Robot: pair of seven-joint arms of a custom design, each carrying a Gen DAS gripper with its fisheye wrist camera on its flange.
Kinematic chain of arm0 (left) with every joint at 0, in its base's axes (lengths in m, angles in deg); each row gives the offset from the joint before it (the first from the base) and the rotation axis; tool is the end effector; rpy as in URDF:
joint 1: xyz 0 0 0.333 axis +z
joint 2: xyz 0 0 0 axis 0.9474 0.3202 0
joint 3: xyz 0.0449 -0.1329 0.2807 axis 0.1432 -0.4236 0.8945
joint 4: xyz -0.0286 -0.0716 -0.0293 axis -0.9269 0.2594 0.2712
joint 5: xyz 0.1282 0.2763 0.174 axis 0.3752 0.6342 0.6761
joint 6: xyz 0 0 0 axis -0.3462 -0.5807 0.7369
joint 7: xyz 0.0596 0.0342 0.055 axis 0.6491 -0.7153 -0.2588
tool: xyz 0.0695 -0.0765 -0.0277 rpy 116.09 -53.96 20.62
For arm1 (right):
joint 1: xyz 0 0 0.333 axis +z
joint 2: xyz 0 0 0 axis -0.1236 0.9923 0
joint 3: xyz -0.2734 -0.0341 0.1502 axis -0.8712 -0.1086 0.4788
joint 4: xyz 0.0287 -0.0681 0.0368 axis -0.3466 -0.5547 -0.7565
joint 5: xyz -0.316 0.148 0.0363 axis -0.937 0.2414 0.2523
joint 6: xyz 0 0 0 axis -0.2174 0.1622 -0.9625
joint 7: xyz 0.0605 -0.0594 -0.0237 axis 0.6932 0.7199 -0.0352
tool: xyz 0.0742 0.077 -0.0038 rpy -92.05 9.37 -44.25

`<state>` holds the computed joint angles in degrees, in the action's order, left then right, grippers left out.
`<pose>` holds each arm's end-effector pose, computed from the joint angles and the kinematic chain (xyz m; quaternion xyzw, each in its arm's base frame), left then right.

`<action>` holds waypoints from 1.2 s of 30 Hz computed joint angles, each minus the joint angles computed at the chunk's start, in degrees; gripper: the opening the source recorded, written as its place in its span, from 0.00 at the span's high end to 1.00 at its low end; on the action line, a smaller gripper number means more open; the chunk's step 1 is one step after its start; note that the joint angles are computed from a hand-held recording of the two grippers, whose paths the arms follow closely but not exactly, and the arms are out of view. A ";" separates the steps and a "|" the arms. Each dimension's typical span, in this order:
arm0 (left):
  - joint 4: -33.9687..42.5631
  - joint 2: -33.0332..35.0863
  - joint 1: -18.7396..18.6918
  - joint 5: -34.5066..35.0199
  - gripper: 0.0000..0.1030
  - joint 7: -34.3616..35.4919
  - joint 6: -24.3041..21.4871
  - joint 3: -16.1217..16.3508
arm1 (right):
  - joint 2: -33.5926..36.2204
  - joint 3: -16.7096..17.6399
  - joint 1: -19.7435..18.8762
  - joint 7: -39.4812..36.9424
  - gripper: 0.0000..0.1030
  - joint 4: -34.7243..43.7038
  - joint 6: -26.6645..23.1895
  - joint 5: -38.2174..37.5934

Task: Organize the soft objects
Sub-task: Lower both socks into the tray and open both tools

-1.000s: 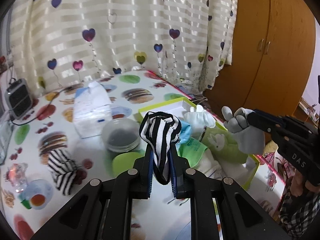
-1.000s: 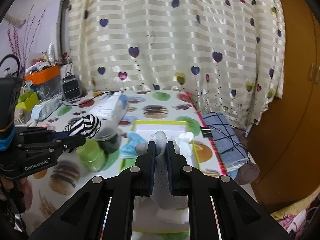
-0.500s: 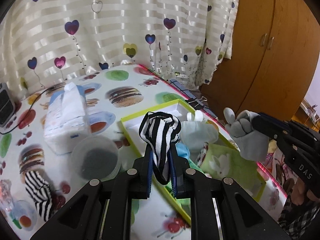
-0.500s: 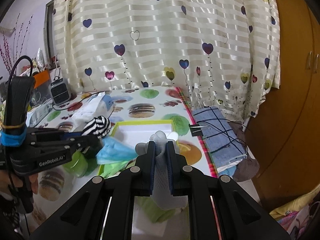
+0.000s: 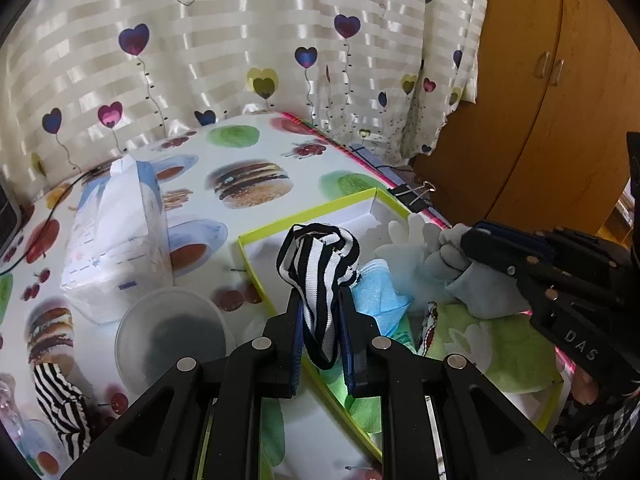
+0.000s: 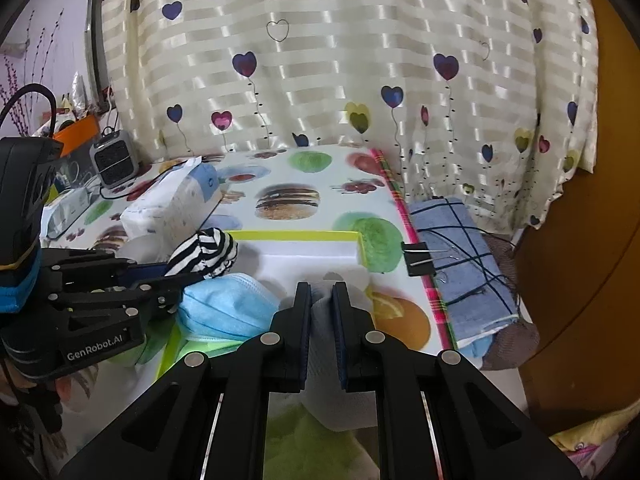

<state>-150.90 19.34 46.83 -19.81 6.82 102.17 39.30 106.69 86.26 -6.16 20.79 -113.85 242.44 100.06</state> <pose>0.6421 -0.3279 0.2933 -0.6441 0.6663 -0.3056 0.2187 0.6728 0.1816 0.2922 -0.7852 0.4424 -0.1906 0.3890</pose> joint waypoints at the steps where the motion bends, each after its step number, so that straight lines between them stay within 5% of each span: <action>1: 0.08 0.09 0.16 -0.28 0.86 0.12 -0.21 -0.20 | 0.21 -0.71 0.49 0.69 0.89 0.42 -0.75 -0.39; 5: 0.69 0.51 0.43 -0.76 0.83 0.92 -1.22 -0.58 | 1.09 -0.49 0.24 0.43 0.89 1.60 -3.25 -0.43; 13: -0.68 -0.36 0.23 -0.48 0.60 -0.45 0.49 0.47 | 0.19 -2.30 1.42 -0.57 0.88 1.93 -6.57 2.65; 29: -4.36 -3.84 -2.51 7.92 0.54 -8.77 0.29 3.94 | -1.57 -2.66 3.02 -3.62 0.80 0.17 -4.07 6.52; 36: -6.14 -6.14 -3.69 14.29 0.52 -14.70 -1.51 4.89 | -1.86 -1.59 2.45 -5.66 0.68 -0.17 -3.80 8.75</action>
<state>-157.04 13.19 43.14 -5.52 -7.88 100.66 44.19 104.83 84.67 -3.70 15.13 -114.01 238.64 108.81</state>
